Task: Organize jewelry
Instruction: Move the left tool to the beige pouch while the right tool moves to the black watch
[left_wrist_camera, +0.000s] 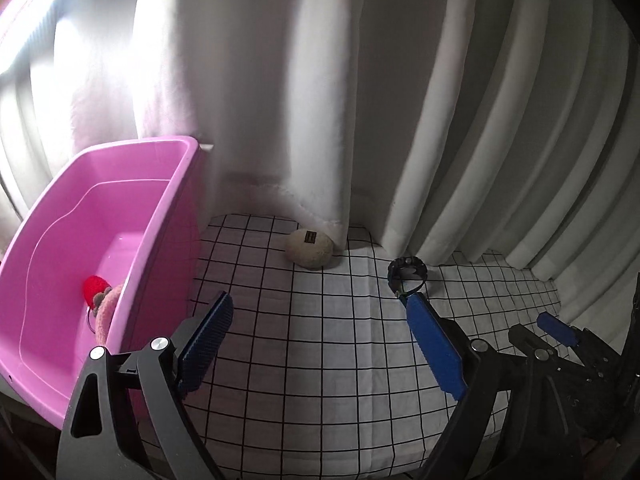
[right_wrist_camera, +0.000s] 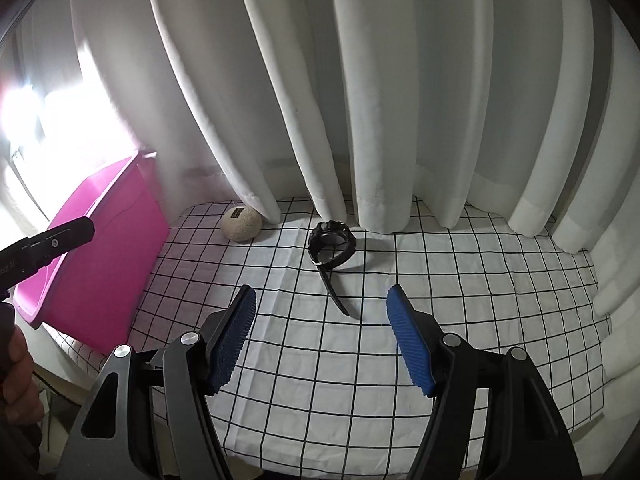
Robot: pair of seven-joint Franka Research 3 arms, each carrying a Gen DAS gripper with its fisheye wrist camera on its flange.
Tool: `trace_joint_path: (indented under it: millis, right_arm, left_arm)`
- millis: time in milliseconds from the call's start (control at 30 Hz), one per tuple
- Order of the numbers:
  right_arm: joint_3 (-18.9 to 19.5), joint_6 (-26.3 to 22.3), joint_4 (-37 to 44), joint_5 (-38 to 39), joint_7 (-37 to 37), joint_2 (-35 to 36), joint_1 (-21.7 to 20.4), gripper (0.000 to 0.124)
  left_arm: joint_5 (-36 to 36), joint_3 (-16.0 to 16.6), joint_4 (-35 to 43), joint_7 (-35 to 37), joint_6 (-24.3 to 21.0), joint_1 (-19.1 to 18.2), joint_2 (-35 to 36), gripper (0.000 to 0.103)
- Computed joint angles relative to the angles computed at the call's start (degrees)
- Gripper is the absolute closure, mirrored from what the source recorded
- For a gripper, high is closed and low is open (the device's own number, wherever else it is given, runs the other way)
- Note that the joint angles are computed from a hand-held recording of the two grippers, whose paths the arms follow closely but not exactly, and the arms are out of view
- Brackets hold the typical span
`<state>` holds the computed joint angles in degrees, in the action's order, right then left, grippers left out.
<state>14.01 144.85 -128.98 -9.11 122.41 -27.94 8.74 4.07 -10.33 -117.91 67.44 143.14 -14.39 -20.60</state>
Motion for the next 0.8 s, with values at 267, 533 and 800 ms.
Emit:
trace_joint_path:
  millis: [267,533,800]
  right_arm:
    - [-0.7,1.3,-0.5,0.8,0.7,3.0,0.1,0.059]
    - [-2.3,3.7,2.3,1.0,0.7,10.3,1.4,0.059]
    - [-5.2,6.9,6.5,0.3,1.4,18.9,2.6,0.059]
  left_arm:
    - [0.2,-0.5,3.6,-0.5,-0.1,0.7,7.6,0.016]
    - [4.2,-1.6,8.4,-2.8,0.4,2.0,15.8,0.016]
    - [7.2,-1.6,13.8,-6.1,-0.7,2.6,23.8,0.016]
